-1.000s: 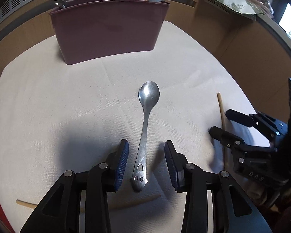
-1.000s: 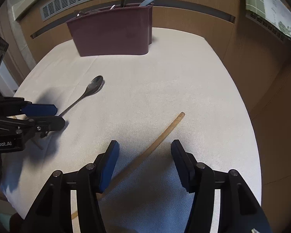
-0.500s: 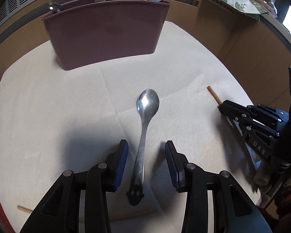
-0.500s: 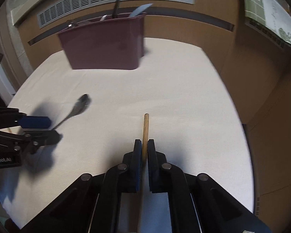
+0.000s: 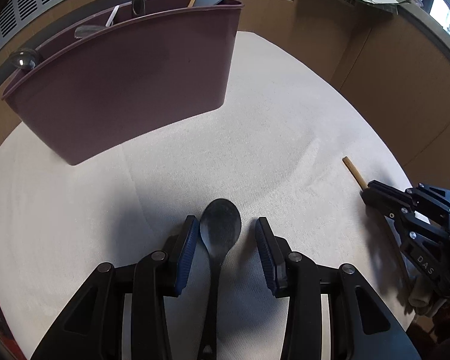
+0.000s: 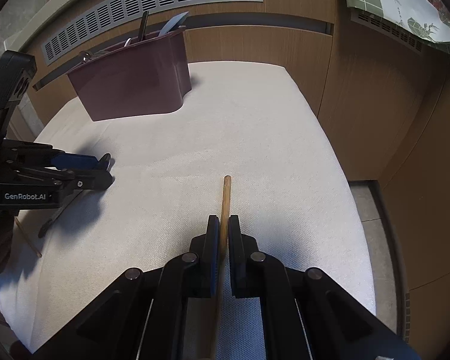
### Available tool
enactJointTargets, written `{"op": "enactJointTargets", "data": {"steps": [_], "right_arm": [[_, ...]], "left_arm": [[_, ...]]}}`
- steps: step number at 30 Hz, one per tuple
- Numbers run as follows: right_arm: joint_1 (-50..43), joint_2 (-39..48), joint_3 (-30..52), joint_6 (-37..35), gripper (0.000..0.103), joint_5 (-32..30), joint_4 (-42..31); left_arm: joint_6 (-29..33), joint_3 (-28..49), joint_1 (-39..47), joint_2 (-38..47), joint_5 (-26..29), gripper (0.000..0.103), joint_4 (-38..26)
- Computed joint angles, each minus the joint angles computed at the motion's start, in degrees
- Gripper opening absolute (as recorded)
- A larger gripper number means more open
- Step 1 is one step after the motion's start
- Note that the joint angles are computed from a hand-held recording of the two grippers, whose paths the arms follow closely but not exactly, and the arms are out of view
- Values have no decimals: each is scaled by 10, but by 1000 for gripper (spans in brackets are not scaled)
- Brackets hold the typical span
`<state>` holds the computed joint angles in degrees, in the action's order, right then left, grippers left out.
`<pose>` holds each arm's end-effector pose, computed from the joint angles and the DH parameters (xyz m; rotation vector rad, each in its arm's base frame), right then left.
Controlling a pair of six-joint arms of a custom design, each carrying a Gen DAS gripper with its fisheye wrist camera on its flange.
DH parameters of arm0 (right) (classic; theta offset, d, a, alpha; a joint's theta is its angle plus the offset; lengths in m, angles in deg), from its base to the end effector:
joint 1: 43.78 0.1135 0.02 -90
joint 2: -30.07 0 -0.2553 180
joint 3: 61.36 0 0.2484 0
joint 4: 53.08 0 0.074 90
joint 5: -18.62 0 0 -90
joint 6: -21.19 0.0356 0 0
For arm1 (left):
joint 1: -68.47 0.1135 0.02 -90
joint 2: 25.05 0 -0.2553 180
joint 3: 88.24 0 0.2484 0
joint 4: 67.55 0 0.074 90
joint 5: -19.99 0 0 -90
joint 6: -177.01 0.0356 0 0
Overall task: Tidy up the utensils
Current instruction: 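Grasp the wooden chopstick with the right tool while the left lifts the silver spoon, then carry the silver spoon with the left tool while the right carries the chopstick to the caddy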
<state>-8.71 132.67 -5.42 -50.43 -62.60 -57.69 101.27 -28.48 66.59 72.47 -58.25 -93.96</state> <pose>0.2605 0.1762 0.0968 -0.2917 2.4465 0.2204 0.2968 -0.0170 0.1165 0.4364 2.6297 -0.2070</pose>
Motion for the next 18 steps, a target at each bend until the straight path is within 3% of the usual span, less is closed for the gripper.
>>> {"op": "enactJointTargets", "data": {"steps": [4,6,14,18], "right_arm": [[-5,1,0,-1,6,-9,1],[-6,2,2,-1,6,-10,-2],[1,14,32,-9,7,4,-38],[3,8,39,-2,5,4,-53]], "left_arm": [[-1,-13,-9,-1,-18,39,31],[-6,-19,-8,-7,-21,29,39],[-37,-92,116,-80,93,29,72],[-51,-149,193,-197,158,29,63]]}}
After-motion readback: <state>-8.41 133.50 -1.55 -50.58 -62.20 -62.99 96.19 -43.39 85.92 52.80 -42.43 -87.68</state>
